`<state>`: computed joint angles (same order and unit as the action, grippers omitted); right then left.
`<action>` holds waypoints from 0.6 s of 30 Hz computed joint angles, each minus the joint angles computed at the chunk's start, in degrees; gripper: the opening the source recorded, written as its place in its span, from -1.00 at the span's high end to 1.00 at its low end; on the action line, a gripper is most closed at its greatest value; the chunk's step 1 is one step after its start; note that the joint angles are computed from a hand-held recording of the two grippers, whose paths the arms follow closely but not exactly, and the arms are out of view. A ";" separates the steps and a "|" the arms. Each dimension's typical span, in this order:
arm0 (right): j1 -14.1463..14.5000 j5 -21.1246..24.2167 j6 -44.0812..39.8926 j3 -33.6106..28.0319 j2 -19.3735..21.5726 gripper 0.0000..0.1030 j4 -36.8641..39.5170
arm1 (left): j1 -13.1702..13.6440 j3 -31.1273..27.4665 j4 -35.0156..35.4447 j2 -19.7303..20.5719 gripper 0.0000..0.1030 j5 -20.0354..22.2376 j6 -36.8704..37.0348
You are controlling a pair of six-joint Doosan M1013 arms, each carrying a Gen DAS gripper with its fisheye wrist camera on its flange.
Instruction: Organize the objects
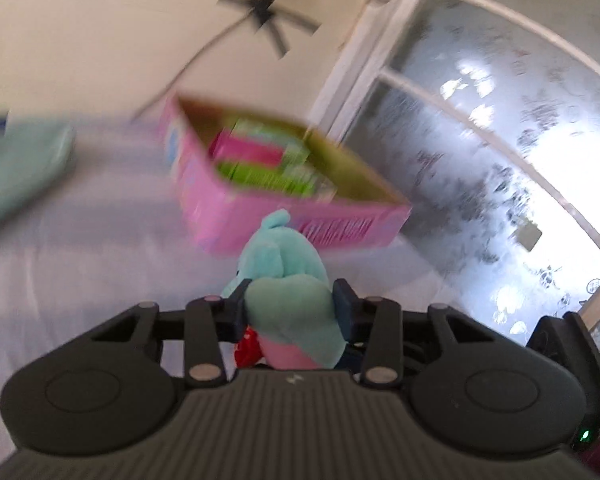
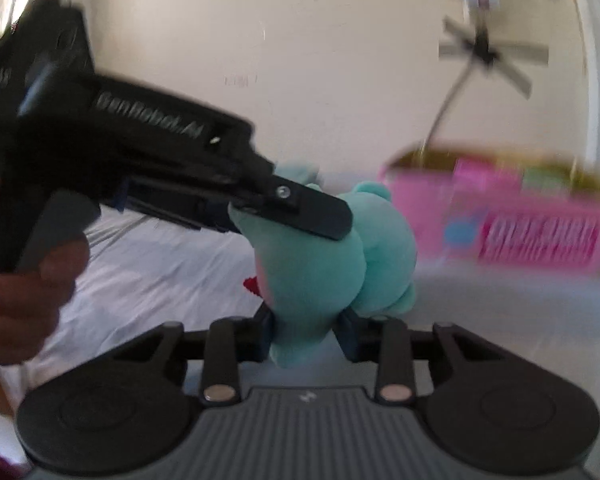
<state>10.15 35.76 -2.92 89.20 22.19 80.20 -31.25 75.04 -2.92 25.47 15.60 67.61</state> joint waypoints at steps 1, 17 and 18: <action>-0.06 -0.54 -1.94 -0.47 0.12 0.40 2.38 | -0.18 -0.68 2.17 0.13 0.13 -0.80 -0.61; -1.84 10.41 42.96 -28.64 15.30 0.34 -21.39 | 0.77 -33.62 16.17 17.89 0.11 22.19 -10.15; -1.75 11.23 44.40 -29.73 15.86 0.31 -23.01 | 0.89 -34.76 15.85 18.54 0.09 23.46 -10.55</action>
<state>8.40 47.00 41.47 59.47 38.04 57.20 -30.36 40.27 12.93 44.01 39.06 57.05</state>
